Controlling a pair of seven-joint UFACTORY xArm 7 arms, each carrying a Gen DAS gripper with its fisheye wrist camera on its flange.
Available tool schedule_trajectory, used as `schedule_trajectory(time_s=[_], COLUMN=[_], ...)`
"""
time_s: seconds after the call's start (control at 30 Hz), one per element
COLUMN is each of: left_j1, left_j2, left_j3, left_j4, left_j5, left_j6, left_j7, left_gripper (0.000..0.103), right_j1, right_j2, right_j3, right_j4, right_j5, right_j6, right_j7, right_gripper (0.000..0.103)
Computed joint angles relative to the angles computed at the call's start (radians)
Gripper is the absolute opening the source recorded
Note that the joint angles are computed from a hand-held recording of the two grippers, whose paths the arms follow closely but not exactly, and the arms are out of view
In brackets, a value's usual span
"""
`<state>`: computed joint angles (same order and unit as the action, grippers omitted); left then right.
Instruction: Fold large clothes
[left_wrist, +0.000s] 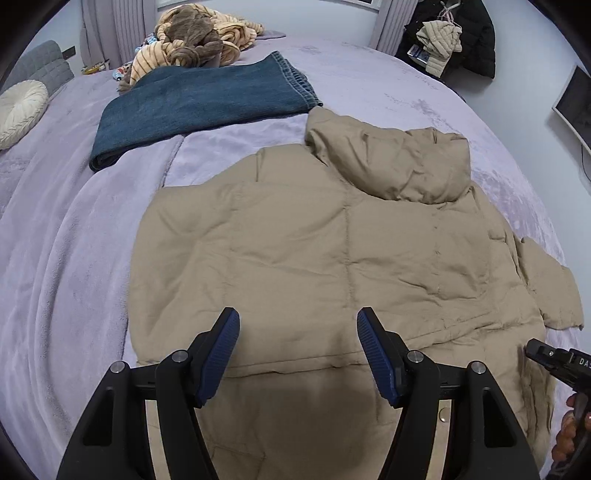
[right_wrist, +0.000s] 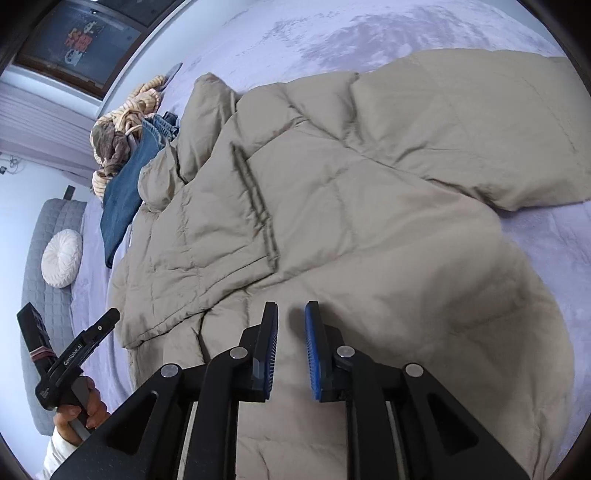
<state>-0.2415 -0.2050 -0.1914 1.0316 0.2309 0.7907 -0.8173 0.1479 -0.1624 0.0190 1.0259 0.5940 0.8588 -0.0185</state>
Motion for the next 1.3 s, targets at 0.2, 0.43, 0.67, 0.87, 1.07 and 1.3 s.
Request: schedule_trajectory(time_s=[0.2, 0.43, 0.67, 0.87, 1.07, 1.3], left_j1=[-0.020, -0.049, -0.090, -0.150, -0.230, -0.296], left_j2=[0.064, 0.087, 0.090, 0.187, 0.296, 0.394], left_j3=[-0.031, -0.021, -0.036, -0.052, -0.045, -0.020], left_j4=[0.010, -0.012, 0.066, 0.202, 0.335, 0.466], left_j5=[0.100, 0.171, 0.105, 0.050, 0.064, 0.087], left_j6=[0.039, 0.113, 0.170, 0.144, 0.129, 0.164], left_j7=[-0.098, -0.127, -0.151, -0.142, -0.182, -0.181], left_gripper=[0.068, 0.068, 0.068, 0.068, 0.103, 0.103], right_j1=[-0.055, -0.113, -0.175, -0.226, -0.283, -0.348], right_j2=[-0.077, -0.127, -0.130, -0.097, -0.038, 0.053], right_j3=[-0.056, -0.113, -0.157, -0.190, -0.215, -0.227], right_j4=[-0.052, -0.090, -0.100, -0.074, -0.036, 0.029], right_j5=[-0.023, -0.042, -0.020, 0.019, 0.099, 0.226], right_j6=[0.042, 0.096, 0.109, 0.103, 0.096, 0.071], right_j7=[-0.023, -0.072, -0.081, -0.093, -0.095, -0.145], right_gripper=[0.032, 0.039, 0.056, 0.064, 0.077, 0.089])
